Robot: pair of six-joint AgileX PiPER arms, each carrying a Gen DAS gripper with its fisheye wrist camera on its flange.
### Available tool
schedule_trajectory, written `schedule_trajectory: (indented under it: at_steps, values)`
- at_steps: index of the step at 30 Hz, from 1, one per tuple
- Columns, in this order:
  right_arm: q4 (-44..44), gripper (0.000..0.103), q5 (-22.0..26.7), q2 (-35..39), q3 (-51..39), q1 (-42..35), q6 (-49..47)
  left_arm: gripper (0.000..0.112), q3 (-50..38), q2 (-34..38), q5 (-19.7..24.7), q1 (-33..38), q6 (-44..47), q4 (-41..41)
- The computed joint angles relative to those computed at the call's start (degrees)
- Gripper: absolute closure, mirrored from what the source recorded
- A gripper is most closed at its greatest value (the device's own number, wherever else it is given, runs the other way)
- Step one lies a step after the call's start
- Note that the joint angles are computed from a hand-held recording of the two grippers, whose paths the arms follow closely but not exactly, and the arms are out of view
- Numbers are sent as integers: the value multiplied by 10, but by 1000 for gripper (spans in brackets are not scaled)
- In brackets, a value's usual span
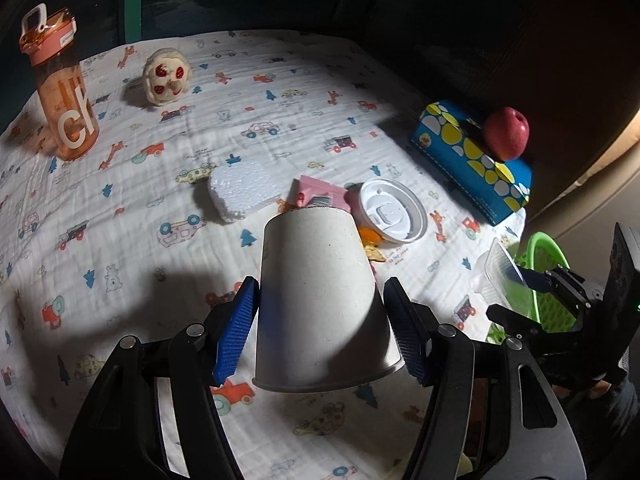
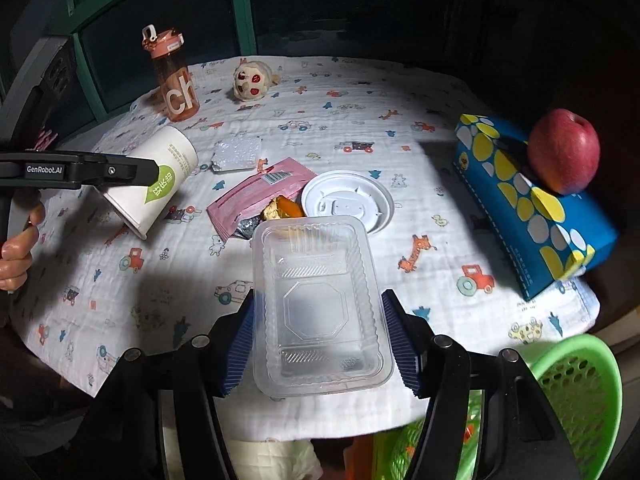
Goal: Collect trash
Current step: 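Carry the container and paper cup over the green basket and open both tools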
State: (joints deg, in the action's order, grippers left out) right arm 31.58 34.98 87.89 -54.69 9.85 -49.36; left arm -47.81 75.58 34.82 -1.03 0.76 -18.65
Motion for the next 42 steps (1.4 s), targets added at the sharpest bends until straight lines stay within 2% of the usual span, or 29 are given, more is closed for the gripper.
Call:
schedule_trajectory:
  at_steps: [5, 11, 21, 26, 31, 36, 42]
  values:
    - [42, 44, 21, -55, 38, -75, -45, 49, -18, 3, -3, -60, -42, 20]
    - [86, 44, 69, -105, 64, -212, -112, 49, -56, 20, -4, -131, -100, 56]
    - [109, 44, 109, -85, 57, -390, -181, 49, -143, 76, 10, -232, -175, 110]
    - [125, 44, 122, -56, 51, -439, -204, 49, -194, 111, 20, -275, -202, 131]
    - [138, 43, 114, -28, 44, -456, -212, 49, -240, 142, 33, -309, -221, 146]
    - [152, 36, 117, -22, 43, -475, -223, 49, -280, 174, 46, -332, -224, 147]
    - [166, 36, 146, -37, 43, -519, -254, 49, -326, 213, 54, -362, -217, 136]
